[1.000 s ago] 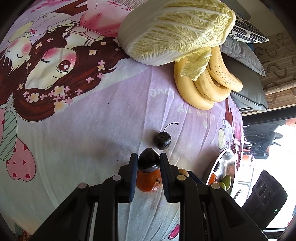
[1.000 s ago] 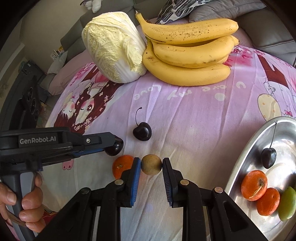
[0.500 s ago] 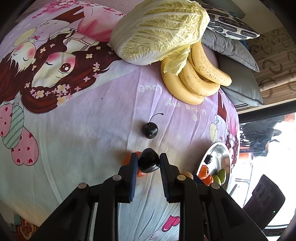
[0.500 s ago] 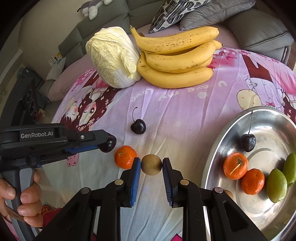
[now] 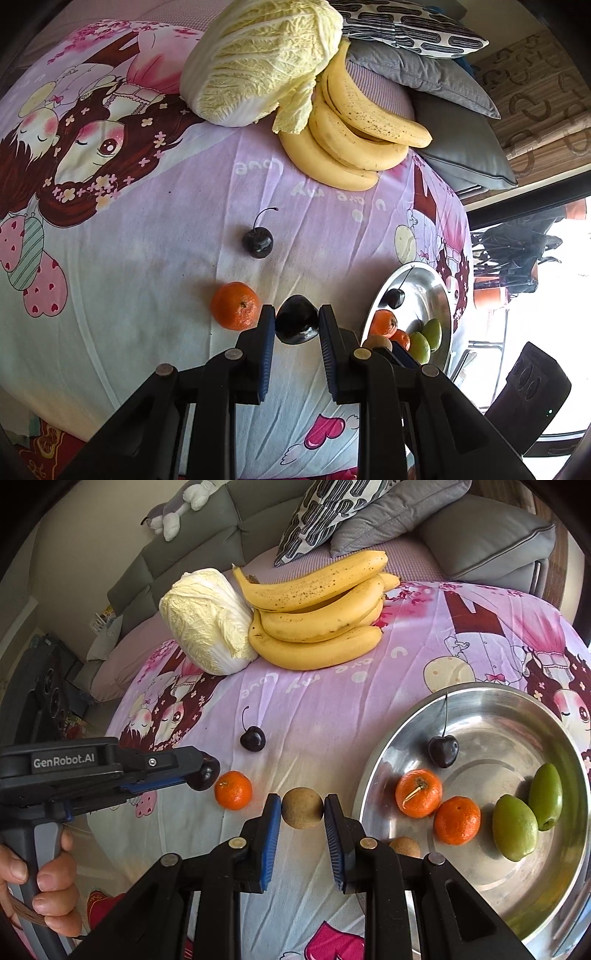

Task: Organize fruits
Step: 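Carry the cherry and tan fruit over the steel bowl with both tools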

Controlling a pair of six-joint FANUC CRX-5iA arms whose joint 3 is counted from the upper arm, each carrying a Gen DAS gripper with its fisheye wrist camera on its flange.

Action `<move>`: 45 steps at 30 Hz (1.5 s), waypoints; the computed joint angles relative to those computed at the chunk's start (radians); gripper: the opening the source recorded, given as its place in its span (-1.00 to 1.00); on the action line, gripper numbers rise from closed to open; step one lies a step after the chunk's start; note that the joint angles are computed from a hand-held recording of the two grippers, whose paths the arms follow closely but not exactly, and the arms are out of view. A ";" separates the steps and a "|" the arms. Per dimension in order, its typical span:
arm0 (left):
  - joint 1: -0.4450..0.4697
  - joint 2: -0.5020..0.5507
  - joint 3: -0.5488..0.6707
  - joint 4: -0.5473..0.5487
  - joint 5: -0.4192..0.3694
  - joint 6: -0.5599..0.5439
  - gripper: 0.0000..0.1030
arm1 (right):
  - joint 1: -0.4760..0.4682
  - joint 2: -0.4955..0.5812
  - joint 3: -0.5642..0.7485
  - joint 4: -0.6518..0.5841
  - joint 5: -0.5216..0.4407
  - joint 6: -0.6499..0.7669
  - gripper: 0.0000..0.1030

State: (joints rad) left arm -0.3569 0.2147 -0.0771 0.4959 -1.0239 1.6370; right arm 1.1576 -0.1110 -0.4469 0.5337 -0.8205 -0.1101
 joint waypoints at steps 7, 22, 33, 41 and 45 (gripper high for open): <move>-0.045 0.024 0.050 -0.018 -0.024 0.011 -0.52 | 0.008 -0.062 -0.056 0.029 -0.025 -0.066 -0.49; -0.161 0.108 0.183 -0.054 -0.066 0.002 -0.52 | 0.014 -0.190 -0.150 0.058 -0.134 -0.155 -0.49; -0.206 0.165 0.253 -0.060 -0.087 -0.006 -0.52 | 0.003 -0.223 -0.177 0.050 -0.167 -0.162 -0.49; -0.234 0.226 0.327 -0.063 -0.102 -0.001 -0.52 | -0.030 -0.231 -0.184 0.036 -0.179 -0.139 -0.49; -0.241 0.257 0.361 -0.060 -0.114 -0.001 -0.52 | -0.050 -0.227 -0.188 0.033 -0.168 -0.129 -0.49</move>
